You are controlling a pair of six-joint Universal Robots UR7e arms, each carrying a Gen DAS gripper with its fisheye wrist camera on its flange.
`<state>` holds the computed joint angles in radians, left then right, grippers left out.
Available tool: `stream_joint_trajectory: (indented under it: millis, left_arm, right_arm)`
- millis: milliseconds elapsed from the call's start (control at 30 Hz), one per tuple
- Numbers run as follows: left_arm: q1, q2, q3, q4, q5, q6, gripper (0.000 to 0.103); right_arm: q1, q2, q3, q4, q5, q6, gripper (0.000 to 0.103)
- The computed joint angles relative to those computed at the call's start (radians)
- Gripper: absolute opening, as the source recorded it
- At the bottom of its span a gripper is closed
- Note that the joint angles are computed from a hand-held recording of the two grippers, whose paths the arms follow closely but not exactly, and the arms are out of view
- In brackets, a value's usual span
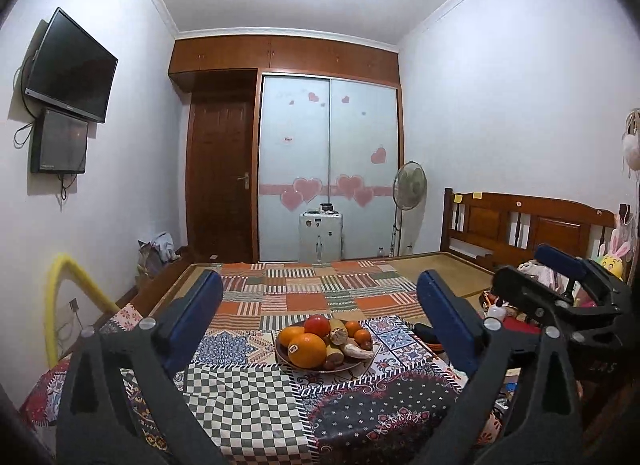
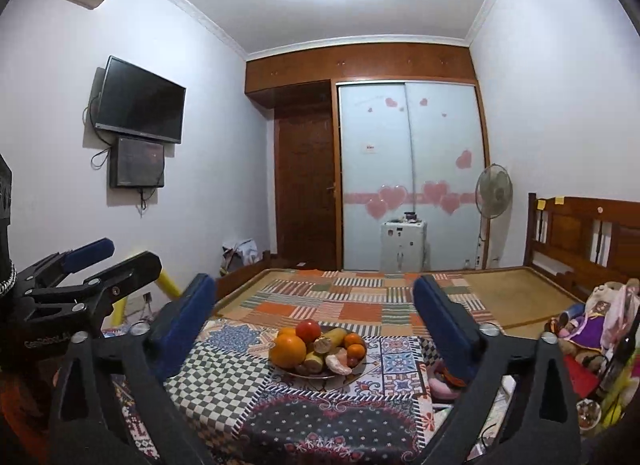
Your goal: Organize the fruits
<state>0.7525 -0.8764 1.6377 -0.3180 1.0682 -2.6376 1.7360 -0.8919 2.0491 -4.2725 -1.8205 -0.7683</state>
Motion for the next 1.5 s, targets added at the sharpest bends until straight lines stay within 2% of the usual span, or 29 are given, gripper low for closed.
stream_joint_trajectory:
  millis: [133,1500]
  left_arm:
    - [0.001,0.000,0.002,0.002,-0.006,-0.012,0.103]
    - [-0.011,0.001,0.001,0.022,-0.015,-0.017,0.103]
  right_arm:
    - [0.004,0.005,0.004,-0.022,-0.012,-0.009,0.103]
    - [0.004,-0.008,0.020,-0.021,0.007,0.030,0.103]
